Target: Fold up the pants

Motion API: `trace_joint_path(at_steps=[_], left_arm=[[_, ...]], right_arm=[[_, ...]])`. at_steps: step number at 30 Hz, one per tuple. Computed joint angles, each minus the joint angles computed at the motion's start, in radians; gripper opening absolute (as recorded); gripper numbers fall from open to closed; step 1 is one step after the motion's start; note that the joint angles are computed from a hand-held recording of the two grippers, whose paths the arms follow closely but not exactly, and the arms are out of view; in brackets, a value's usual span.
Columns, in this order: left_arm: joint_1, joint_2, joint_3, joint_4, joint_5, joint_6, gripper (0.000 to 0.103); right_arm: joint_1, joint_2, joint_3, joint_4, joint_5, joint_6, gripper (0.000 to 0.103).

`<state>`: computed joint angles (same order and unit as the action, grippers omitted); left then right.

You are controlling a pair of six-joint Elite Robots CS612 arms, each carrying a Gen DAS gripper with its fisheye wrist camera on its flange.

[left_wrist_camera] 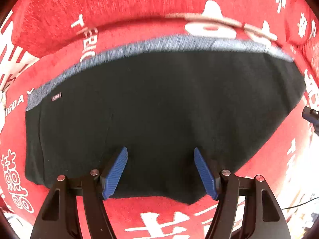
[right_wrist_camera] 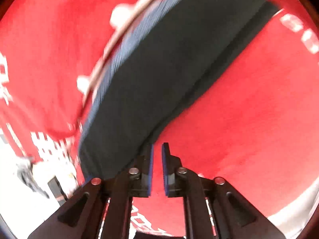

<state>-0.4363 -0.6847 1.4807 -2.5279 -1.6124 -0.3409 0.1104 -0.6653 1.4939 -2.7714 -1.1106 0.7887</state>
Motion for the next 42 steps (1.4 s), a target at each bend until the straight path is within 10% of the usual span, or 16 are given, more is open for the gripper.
trace_joint_path(at_steps=[8, 23, 28, 32, 38, 42], left_arm=[[-0.042, 0.071, -0.135, 0.047, 0.041, -0.043, 0.070], [-0.051, 0.078, -0.129, 0.081, 0.094, -0.172, 0.082], [-0.059, 0.082, -0.191, 0.200, 0.124, -0.199, 0.082], [-0.074, 0.103, -0.249, 0.154, 0.158, -0.166, 0.082], [-0.075, 0.229, -0.449, 0.170, 0.169, -0.177, 0.082], [-0.077, 0.287, -0.523, 0.190, 0.215, -0.198, 0.085]], right_arm=[[-0.085, 0.008, 0.008, -0.058, -0.122, 0.153, 0.019], [-0.141, 0.046, -0.013, -0.039, -0.002, 0.052, 0.007], [-0.123, -0.010, -0.038, 0.151, -0.171, -0.119, 0.023], [-0.112, -0.012, -0.085, 0.148, -0.169, -0.286, 0.023], [-0.050, 0.136, -0.364, 0.335, -0.024, -0.605, 0.023], [-0.012, 0.209, -0.474, 0.421, -0.082, -0.712, 0.015]])
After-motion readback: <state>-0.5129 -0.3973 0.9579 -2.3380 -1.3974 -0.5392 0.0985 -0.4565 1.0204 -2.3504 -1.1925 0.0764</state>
